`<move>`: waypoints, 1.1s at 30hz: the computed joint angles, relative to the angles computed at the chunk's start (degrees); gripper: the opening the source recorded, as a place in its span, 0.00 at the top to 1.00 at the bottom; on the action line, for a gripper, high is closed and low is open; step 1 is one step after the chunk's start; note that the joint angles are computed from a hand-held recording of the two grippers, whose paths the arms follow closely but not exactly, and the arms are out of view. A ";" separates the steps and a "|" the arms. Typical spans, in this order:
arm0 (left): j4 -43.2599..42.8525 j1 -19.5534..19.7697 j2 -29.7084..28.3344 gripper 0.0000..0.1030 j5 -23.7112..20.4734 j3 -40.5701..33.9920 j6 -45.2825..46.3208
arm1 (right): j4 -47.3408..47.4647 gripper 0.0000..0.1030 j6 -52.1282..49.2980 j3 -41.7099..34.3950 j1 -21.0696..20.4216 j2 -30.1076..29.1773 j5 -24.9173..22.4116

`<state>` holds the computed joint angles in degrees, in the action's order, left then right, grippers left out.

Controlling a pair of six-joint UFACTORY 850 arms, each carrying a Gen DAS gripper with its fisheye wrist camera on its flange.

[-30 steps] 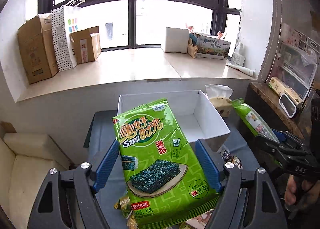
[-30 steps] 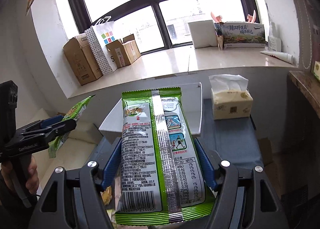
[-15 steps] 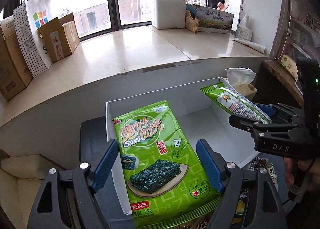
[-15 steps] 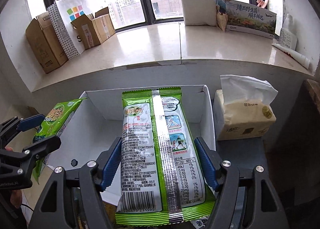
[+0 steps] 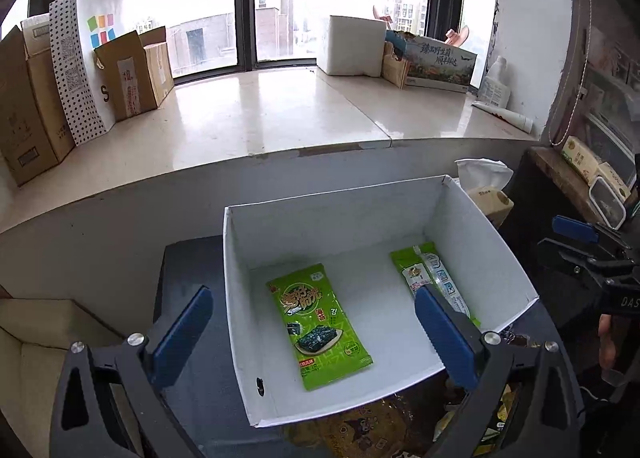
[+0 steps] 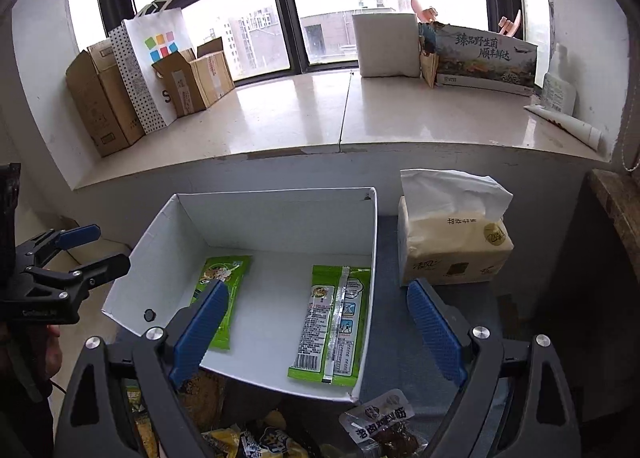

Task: Organize snacks
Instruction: 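Grasp the black-and-yellow chip bag with the right tool while the left tool grasps the rice-cake bar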

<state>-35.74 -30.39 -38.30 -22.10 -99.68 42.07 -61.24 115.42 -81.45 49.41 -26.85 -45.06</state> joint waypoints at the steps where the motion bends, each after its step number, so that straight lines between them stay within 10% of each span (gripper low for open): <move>1: -5.09 0.40 1.38 0.00 -0.15 1.94 4.68 | -1.98 0.06 2.49 1.51 0.87 1.21 -0.85; 7: -30.90 2.53 11.84 0.00 -2.95 17.06 27.19 | -10.33 0.00 15.23 8.12 7.62 5.72 -10.11; 16: -40.65 3.40 22.54 0.00 -4.47 34.92 35.42 | -4.00 0.00 16.17 8.01 16.28 2.61 -13.48; 33: -33.84 4.41 27.97 0.00 -0.14 44.41 30.19 | 10.63 0.00 -14.80 0.58 6.07 -6.76 11.46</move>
<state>-69.58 -25.98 -10.33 -22.24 -55.28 72.27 -50.61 100.62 -80.88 55.48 -33.60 -33.60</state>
